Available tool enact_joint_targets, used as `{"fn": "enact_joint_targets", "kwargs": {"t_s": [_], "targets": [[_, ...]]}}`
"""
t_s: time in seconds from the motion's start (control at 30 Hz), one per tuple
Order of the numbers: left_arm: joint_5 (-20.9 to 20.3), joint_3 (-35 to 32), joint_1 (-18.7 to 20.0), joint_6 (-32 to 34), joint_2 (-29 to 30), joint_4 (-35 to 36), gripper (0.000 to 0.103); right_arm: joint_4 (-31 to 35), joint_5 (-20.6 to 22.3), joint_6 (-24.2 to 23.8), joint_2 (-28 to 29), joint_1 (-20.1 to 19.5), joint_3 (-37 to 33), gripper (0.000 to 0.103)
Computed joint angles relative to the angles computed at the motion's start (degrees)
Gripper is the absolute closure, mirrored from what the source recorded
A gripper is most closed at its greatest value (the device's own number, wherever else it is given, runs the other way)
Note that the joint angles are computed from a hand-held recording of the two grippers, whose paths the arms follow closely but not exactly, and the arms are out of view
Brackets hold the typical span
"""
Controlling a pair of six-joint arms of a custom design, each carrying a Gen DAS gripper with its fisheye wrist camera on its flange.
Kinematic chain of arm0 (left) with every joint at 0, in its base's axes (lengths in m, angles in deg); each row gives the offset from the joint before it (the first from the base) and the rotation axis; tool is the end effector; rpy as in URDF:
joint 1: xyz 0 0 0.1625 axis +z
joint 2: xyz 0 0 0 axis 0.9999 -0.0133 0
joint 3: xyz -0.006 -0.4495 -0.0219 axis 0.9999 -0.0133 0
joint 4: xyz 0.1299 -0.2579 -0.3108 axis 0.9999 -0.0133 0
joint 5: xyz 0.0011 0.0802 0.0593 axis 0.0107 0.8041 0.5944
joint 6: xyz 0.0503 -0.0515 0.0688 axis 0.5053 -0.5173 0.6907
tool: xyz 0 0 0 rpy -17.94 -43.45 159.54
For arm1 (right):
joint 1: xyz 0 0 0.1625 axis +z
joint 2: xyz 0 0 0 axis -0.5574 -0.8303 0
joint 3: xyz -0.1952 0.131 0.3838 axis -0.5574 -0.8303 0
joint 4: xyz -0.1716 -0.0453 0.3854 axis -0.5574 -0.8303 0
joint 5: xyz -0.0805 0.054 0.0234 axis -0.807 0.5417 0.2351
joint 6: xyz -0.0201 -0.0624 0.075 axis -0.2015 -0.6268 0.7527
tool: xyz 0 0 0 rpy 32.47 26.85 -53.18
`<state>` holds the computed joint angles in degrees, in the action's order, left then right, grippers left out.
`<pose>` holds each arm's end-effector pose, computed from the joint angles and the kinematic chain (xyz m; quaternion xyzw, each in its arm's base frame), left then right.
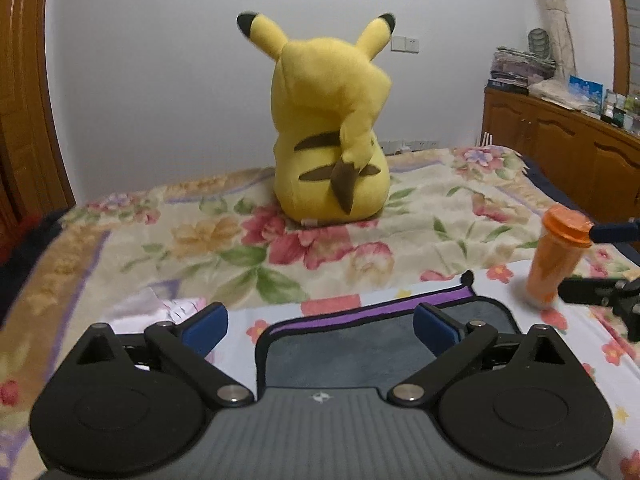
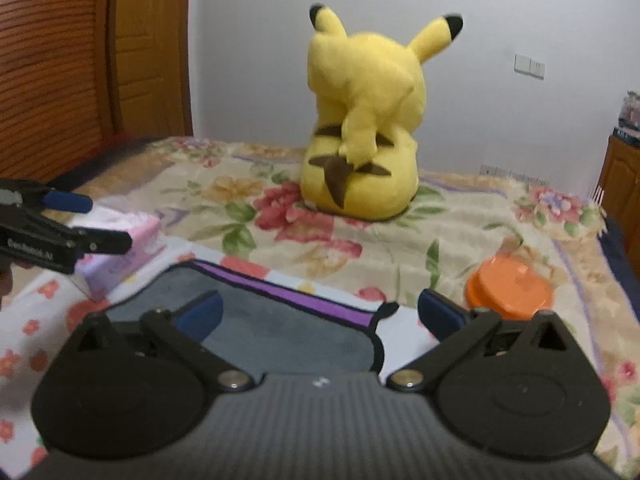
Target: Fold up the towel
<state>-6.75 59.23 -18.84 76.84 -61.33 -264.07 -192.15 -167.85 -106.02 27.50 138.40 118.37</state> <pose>-0.0496 -0.6576 0.2625 0.3620 0.8150 -0.3720 0.2575 0.2436 -0.5895 0.0514 0.2708 -0.8062 0.4326 0.2991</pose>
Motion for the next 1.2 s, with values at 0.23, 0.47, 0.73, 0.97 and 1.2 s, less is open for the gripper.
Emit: {"fn": "enact_joint_targets", "kwargs": {"t_s": [0.23,0.47,0.73,0.97,1.2], "targets": [[2.64,5.81,-4.79,-2.84,-7.73,4.36,0.004,-1.74,-1.78,1.98,-4.4,4.41,4.53,0.0],[5.27,11.9,-9.97,-4.6,-15.42,5.34,0.004,-4.27,-5.03,2.9,-7.05,8.35,7.87,0.0],[7.88,17.04,-15.31,-9.41,-24.94,9.89,0.004,-7.61,-8.56,7.18,-8.66,12.82,12.27,0.0],[11.44,21.3,-19.0,-13.29,-32.74,14.93,0.004,-11.58,-11.05,9.22,-8.19,16.26,15.81,0.0],[13.82,26.12,-21.99,-16.85,-39.53,18.45,0.004,-15.34,-13.8,9.81,-6.79,19.17,18.64,0.0]]}}
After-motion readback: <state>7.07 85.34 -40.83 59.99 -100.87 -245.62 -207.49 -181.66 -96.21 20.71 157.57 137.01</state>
